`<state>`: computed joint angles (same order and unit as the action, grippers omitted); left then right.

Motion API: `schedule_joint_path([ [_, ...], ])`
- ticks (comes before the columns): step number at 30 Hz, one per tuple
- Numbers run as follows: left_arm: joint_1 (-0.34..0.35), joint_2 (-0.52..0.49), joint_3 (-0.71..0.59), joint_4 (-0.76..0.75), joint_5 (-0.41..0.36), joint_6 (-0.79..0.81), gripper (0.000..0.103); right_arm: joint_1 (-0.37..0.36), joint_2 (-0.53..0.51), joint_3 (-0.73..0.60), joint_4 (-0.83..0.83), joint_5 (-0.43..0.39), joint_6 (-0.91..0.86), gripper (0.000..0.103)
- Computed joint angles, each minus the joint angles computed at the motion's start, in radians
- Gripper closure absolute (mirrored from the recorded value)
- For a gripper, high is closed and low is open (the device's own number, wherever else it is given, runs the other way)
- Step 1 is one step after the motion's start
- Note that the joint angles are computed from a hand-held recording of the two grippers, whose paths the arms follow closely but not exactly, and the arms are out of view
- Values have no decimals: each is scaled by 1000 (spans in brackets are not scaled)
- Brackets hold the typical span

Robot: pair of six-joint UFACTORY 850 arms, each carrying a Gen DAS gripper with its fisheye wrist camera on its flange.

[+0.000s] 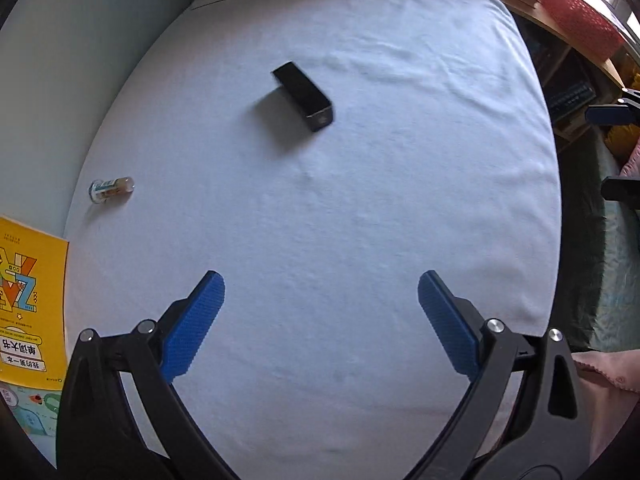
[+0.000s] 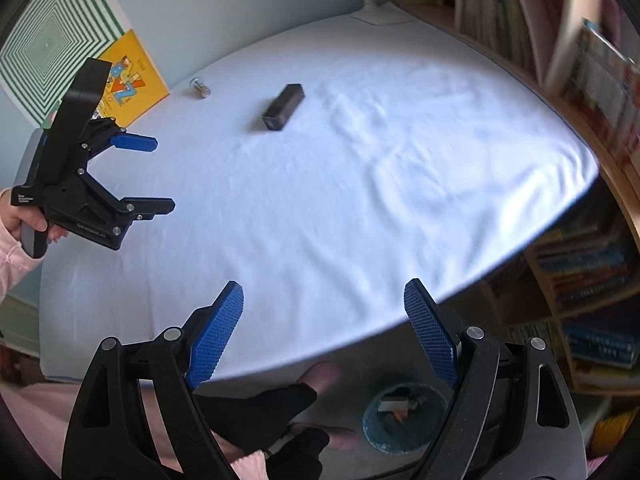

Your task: Collect trash

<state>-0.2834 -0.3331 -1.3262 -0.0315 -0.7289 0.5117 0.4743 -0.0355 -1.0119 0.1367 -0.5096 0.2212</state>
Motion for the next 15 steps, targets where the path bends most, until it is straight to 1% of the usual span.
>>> schedule_joint_path([
  [6,76,-107,-144,16,-27,-15,8,3,-165,-191,40,-43,-101,21],
  [10,111,-178,-236,8,-53,-15,8,6,-270,-317,52,-79,-150,21],
  [15,138,-271,-351,11,-87,-1,8,7,-396,-471,67,-132,-198,21],
])
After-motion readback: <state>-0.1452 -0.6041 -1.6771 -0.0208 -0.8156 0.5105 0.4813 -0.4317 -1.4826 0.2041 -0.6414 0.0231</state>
